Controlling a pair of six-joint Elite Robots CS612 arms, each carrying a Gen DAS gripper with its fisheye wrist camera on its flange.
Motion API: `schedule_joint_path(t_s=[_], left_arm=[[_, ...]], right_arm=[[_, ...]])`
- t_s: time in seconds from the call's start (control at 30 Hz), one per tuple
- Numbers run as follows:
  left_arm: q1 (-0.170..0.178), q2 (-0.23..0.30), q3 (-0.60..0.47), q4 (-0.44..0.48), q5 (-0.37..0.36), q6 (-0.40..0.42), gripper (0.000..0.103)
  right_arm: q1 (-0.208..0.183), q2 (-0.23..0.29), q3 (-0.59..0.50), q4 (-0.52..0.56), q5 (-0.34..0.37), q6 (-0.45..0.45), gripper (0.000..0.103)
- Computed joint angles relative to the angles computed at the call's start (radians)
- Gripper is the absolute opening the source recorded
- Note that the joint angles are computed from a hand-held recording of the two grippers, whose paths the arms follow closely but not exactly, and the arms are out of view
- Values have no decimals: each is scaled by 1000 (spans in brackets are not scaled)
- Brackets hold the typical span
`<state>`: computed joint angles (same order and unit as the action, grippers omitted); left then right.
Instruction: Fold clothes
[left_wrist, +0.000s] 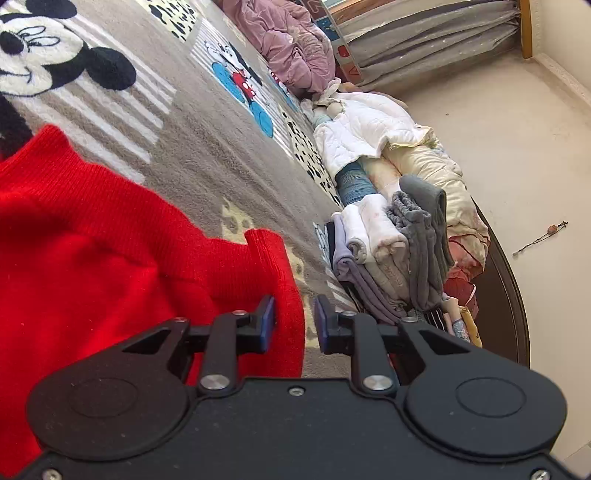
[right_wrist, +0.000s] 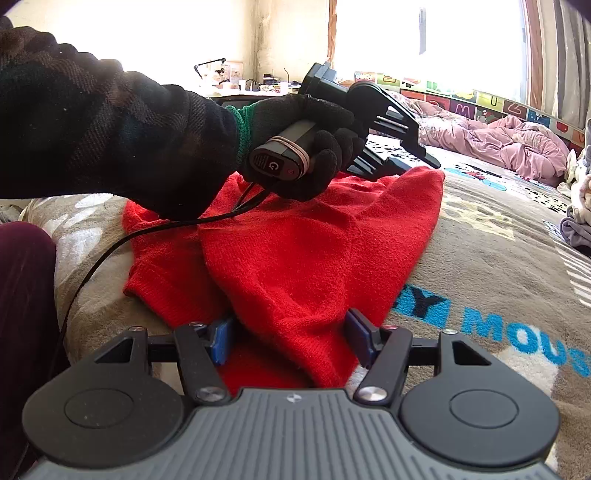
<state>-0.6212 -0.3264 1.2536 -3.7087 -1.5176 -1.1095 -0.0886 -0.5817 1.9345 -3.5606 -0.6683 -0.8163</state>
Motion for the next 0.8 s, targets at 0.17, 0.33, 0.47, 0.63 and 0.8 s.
schedule_joint_path(t_s=[0.17, 0.33, 0.47, 0.63, 0.8], left_arm=[[-24, -54, 29, 177, 104, 148, 6], [-42, -89, 43, 356, 223, 284, 4], [-44, -87, 41, 370, 241, 282, 4], [-49, -93, 20, 507, 267, 294, 6], [-58, -108, 20, 564, 321, 300, 13]], right_arm=[[-1, 1, -1, -4, 0, 0, 64], [0, 1, 1, -6, -4, -10, 64], [0, -2, 2, 2, -7, -19, 64], [1, -3, 4, 3, -11, -25, 64], [3, -4, 4, 5, -16, -31, 64]])
